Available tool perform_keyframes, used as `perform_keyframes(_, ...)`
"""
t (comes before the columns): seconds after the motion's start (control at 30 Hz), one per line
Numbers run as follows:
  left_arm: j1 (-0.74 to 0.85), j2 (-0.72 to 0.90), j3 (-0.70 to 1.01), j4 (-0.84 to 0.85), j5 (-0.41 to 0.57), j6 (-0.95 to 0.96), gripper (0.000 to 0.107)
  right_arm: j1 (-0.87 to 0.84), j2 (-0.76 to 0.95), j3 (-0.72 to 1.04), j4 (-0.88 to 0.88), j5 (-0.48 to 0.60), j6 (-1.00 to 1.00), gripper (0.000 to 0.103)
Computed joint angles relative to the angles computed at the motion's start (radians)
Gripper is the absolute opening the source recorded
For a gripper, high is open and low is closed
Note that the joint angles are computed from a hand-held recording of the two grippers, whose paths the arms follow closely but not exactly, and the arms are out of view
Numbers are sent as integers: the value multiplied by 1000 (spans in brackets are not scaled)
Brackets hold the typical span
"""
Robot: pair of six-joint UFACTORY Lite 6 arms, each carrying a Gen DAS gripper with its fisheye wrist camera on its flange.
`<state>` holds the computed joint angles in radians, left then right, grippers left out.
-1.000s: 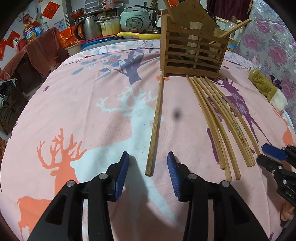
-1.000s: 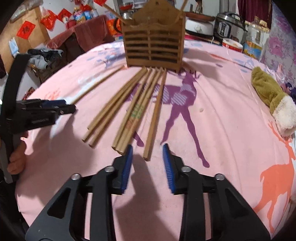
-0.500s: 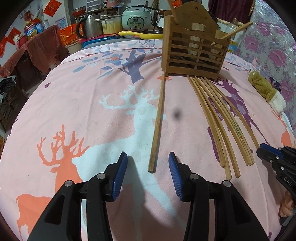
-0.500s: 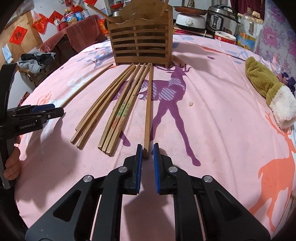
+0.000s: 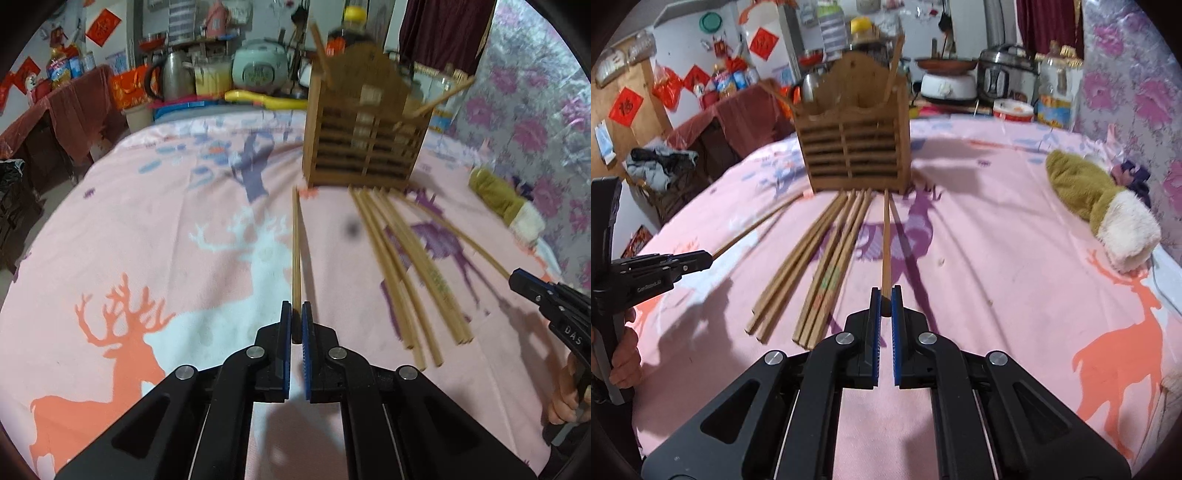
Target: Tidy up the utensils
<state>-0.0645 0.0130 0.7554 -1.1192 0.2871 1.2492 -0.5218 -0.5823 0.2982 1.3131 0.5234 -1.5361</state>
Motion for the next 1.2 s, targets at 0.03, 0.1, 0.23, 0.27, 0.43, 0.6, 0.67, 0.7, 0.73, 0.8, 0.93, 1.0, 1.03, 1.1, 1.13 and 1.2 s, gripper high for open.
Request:
perform_keyframes(0.03, 4, -13, -5, -26, 2, 22, 6, -15, -27, -8, 13, 15, -13, 6)
perform_keyframes(0.1, 14, -46, -21, -61, 4, 52, 6, -42, -77, -22, 29, 41, -25, 6)
perform_keyframes(0.23, 14, -112, -33, -36, 8, 9, 6, -90, -123, -24, 41, 105, -29, 6)
perform_keyframes(0.27, 4, -122, -24, 19, 5, -51, 6, -86, -142, -20, 32, 100, -14, 6)
perform_keyframes(0.43, -65, -167, 72, 419, 23, -457, 6, -81, -211, 51, -53, 136, 110, 6)
perform_keyframes(0.6, -121, -162, 202, 581, 98, -639, 6, -40, -237, 164, -143, 145, 251, 6)
perform_keyframes(0.67, -156, -151, 246, 674, 102, -735, 6, -13, -239, 196, -173, 128, 294, 6)
perform_keyframes(0.7, -169, -145, 261, 707, 103, -769, 6, -6, -240, 203, -180, 124, 306, 6)
perform_keyframes(0.73, -186, -132, 284, 754, 105, -817, 6, 5, -234, 218, -189, 116, 321, 6)
perform_keyframes(0.8, -203, -109, 319, 802, 111, -871, 6, 29, -223, 238, -205, 98, 347, 6)
perform_keyframes(0.93, -223, -64, 395, 842, 138, -929, 6, 40, -207, 276, -220, 89, 370, 6)
perform_keyframes(1.0, -226, -45, 437, 845, 154, -938, 6, 54, -197, 298, -231, 75, 384, 6)
perform_keyframes(1.03, -230, -31, 468, 855, 163, -951, 6, 68, -191, 309, -238, 63, 394, 6)
perform_keyframes(1.1, -236, 3, 537, 877, 180, -977, 6, 101, -167, 340, -257, 32, 419, 6)
perform_keyframes(1.13, -239, 20, 571, 884, 191, -988, 6, 124, -136, 372, -269, 12, 436, 6)
perform_keyframes(1.2, -244, 72, 672, 890, 229, -1001, 6, 156, -96, 416, -286, -10, 464, 6)
